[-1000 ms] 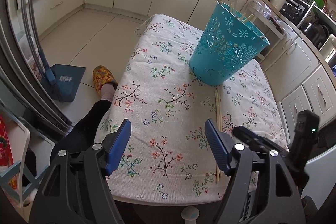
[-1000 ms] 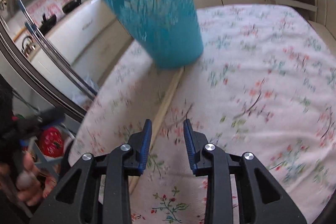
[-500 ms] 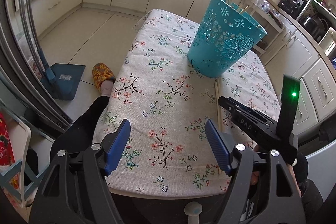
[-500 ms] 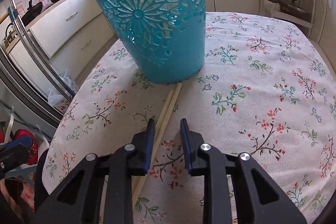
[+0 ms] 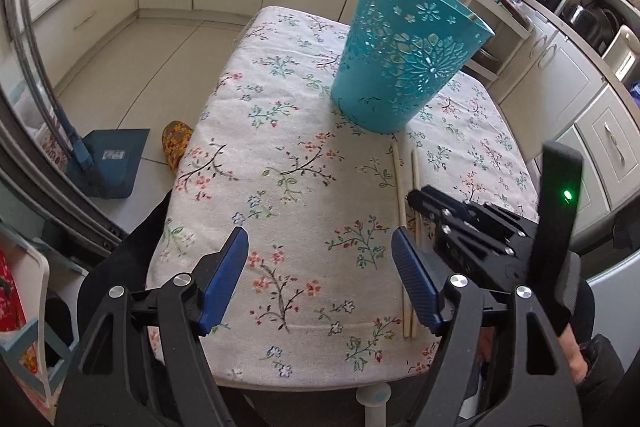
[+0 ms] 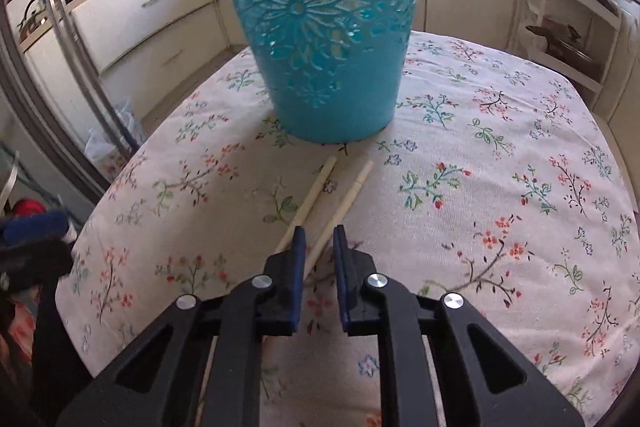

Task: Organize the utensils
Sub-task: 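Lower both tools back to the remaining sticks beside the cup, then grasp a stick with the left tool and lift it over the cup while the right tool grasps another stick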

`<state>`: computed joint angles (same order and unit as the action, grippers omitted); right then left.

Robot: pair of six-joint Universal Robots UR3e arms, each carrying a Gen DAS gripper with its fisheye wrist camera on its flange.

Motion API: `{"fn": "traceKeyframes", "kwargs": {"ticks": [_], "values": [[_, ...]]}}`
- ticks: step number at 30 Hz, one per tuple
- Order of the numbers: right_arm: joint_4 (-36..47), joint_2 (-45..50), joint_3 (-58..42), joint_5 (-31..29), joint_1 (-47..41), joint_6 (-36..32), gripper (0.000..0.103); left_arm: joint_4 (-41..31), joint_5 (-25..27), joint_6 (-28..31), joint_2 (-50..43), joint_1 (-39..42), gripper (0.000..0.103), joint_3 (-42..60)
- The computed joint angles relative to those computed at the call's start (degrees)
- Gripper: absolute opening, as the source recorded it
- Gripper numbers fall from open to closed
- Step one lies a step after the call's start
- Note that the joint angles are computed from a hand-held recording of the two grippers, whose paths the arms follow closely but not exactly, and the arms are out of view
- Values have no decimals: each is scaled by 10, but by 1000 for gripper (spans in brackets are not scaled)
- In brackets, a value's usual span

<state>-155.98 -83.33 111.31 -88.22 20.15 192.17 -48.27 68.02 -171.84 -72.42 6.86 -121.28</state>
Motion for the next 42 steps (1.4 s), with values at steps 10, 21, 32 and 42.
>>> {"fn": "traceKeyframes", "kwargs": {"ticks": [10,21,32,42], "values": [[12,-183,181,117,-124,-37,17,124,124,-54,-283,-189,72,172],[-47,-141,172,75,-85,-20,36,147,215,-54,-399,-259,36,288],[-5,-92,104,42,-71,-48,21,155,179,-35,-377,-257,5,262],[-35,-68,96,-4,-51,-48,12,169,165,-25,-289,-243,5,204]]}}
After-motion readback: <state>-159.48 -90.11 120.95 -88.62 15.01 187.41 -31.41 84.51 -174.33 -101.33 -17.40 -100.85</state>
